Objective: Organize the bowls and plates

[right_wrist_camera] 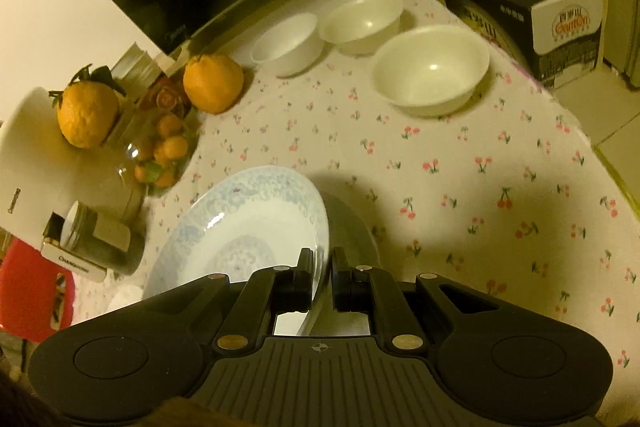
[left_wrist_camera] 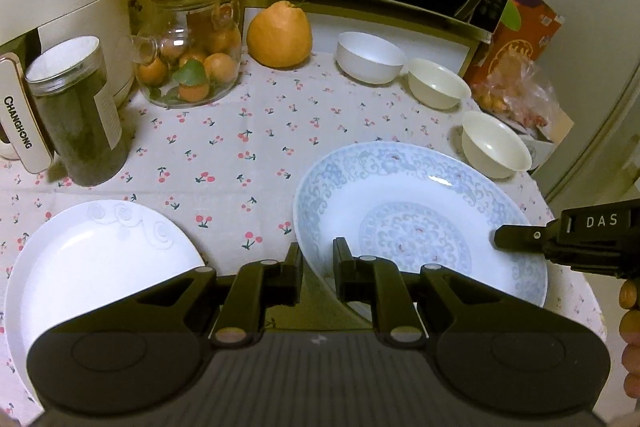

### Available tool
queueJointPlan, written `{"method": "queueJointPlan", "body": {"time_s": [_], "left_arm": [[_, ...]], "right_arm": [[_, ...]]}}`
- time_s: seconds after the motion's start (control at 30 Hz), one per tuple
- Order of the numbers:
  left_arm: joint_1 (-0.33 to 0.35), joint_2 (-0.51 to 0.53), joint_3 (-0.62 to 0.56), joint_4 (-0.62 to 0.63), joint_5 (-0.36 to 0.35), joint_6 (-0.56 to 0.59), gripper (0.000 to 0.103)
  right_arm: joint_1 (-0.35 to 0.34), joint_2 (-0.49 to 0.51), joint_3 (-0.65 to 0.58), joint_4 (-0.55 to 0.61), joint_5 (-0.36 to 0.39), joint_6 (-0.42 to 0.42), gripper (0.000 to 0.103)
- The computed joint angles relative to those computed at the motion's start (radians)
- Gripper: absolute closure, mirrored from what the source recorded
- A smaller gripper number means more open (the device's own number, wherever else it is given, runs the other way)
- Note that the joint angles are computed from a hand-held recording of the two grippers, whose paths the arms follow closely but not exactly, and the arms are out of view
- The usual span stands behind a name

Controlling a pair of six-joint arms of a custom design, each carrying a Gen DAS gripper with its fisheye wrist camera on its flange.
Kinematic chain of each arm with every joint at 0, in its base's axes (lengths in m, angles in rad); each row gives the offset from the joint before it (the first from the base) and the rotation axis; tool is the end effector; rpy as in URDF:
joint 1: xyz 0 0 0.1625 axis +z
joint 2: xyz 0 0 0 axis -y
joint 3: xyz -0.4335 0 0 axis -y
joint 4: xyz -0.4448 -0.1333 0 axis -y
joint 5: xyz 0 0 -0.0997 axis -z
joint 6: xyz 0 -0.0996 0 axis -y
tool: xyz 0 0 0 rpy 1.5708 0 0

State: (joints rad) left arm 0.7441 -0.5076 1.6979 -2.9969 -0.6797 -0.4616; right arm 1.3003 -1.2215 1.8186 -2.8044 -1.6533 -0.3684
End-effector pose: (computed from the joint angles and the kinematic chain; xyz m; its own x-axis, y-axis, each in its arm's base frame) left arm -0.3396 -0.5991 -0.0774 -0.8195 0.0105 -0.5730 0.3913 0.7408 -0.5460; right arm -0.0546 -0.6650 0.2992 -0.9611 0.0134 0.2759 -0.1407 0.8358 -0.5306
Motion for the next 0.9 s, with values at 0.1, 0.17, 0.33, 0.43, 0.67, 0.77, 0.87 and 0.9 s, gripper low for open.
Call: {"method": "queueJointPlan", "body": {"time_s": [0.1, 0.17, 0.33, 0.43, 0.67, 0.77, 0.87, 0.9], "left_arm": [[-0.001, 0.003, -0.001, 0.015, 0.006, -0.002, 0.09], [0.0, 0.004, -0.001, 0.025, 0.005, -0.004, 0.09], [-0.001, 0.01, -0.005, 0.037, 0.01, 0.001, 0.09], [-0.003, 0.014, -0.007, 0.043, 0.018, 0.01, 0.09], [-0.001, 0.021, -0.009, 0.057, 0.023, 0.01, 0.089], [-0.003, 0.024, -0.009, 0.053, 0.029, 0.022, 0.089], [-0.003, 0.027, -0.01, 0.049, 0.03, 0.028, 0.089], [-0.003, 0.03, -0.012, 0.051, 0.032, 0.031, 0.089]], "right_arm": [[0.001, 0.002, 0.001, 0.008, -0.018, -0.006, 0.093], [0.001, 0.004, -0.001, 0.016, -0.029, -0.001, 0.093], [0.003, 0.008, -0.002, 0.018, -0.05, -0.006, 0.093], [0.005, 0.013, -0.004, 0.021, -0.066, -0.011, 0.093], [0.012, 0.02, -0.003, 0.013, -0.096, -0.02, 0.093], [0.014, 0.022, -0.005, 0.013, -0.101, -0.02, 0.093], [0.016, 0.022, -0.005, 0.011, -0.106, -0.023, 0.093], [0.017, 0.023, -0.004, 0.01, -0.11, -0.025, 0.093]]}}
